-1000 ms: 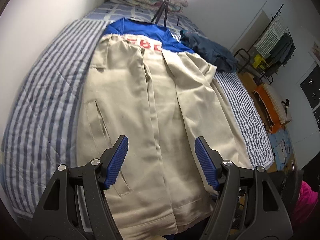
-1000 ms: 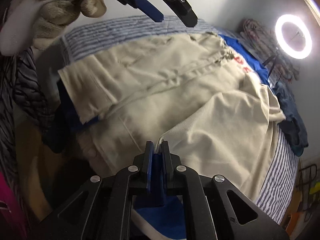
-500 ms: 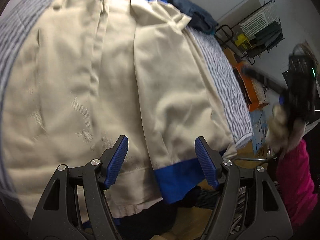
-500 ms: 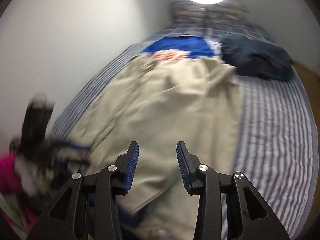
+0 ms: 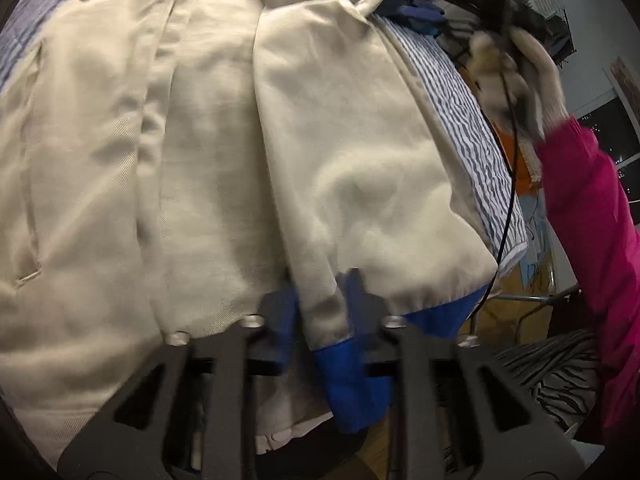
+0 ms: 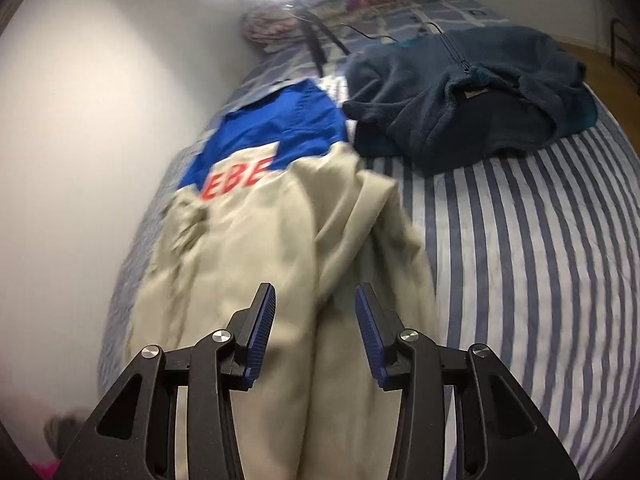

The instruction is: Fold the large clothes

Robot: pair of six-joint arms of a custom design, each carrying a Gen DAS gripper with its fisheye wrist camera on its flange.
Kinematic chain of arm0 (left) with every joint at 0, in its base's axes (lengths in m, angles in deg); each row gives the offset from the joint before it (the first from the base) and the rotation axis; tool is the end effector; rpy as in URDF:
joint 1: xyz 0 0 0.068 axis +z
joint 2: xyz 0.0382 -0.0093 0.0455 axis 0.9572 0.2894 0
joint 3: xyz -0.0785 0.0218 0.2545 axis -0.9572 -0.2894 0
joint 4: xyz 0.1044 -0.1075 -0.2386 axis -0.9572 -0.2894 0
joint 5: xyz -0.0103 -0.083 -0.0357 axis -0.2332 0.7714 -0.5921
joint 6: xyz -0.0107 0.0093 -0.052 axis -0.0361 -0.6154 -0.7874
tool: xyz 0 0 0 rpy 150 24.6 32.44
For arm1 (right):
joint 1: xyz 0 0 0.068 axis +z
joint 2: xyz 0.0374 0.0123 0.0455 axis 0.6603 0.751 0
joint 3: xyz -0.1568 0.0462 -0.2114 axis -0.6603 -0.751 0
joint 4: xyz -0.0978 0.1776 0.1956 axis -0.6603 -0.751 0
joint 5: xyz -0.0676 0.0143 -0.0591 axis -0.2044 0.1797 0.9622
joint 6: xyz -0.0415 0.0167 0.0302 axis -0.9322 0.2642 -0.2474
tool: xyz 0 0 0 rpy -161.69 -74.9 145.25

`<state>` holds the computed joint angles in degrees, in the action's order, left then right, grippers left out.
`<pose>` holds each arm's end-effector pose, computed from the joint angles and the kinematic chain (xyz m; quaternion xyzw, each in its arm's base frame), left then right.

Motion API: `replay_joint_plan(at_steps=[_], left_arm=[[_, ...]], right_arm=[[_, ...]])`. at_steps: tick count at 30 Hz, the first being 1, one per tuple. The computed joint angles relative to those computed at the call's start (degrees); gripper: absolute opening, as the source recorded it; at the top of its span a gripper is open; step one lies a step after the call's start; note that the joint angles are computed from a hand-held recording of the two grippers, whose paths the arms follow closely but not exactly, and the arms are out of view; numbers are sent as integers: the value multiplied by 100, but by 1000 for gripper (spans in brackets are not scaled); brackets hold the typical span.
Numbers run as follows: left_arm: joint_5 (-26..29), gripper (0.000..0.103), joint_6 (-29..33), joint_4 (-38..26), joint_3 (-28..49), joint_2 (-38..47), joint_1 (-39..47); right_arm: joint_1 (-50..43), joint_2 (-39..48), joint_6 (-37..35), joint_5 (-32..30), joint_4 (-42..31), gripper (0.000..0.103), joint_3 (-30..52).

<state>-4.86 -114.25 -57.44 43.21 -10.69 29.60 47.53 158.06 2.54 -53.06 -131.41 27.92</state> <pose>0.1854 -0.1828 0.2305 -0.0404 0.9567 -0.2484 0.1462 0.3900 0.0595 0.2886 -0.0974 0.9442 0.2517 0.1888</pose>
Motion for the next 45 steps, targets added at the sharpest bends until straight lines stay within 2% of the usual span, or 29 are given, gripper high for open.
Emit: replay_joint_plan(at_steps=[4,6,7,11,14,18,20,22,25,30,33,35,37,38,39,41,43,45], left_arm=[[242,9,75,182,-177,-104,171],[294,6,97,224,-191,-127,185],[297,5,95,224,-192,-159,177],[777,3,-229,349,-289,-539,269],[814,2,-329,356,-158,-663,161],[692,2,-273,585,53,-199,-215],[598,2,-318,717,87,76,-397],[554,2,-291,730,125,283,-446],[669,2,-302,762,82,334,-398],[632,2,-269,711,113,333,-361],[536,3,-207,634,167,302,-408],[528,13,-247,632,209,369,-442],[533,35,-360,632,250,369,-491],[466,37,-426,657,231,337,-524],[409,38,-470,686,212,327,-547],[378,38,-606,789,154,304,-592],[426,38,-825,947,-30,186,-571],[507,38,-1019,1131,-222,61,-556]], right_arm=[[217,820,164,547,7,39,597],[229,1023,162,563,4,11,721],[232,1130,153,524,-19,3,795],[214,1189,81,664,16,2,1020],[65,1406,-109,809,-389,2,1756],[-154,2049,-156,1042,-840,2,3117],[-182,2318,-157,1149,-866,1,3441],[-73,2589,-209,1534,-793,1,3518],[-22,2703,-174,1685,-631,2,3197],[-331,2282,-41,1174,-657,5,2623],[-535,1463,-294,1101,-705,5,1954],[-692,867,-466,863,-933,6,1557],[-832,169,-647,583,-1195,7,1026],[-878,-179,-755,419,-1375,9,762],[-905,-550,-850,278,-1509,12,456],[-902,-1285,-1053,53,-1848,30,-164],[-856,-2059,-1224,-163,-2163,37,-856],[-851,-2697,-1462,-346,-2476,37,-1499]])
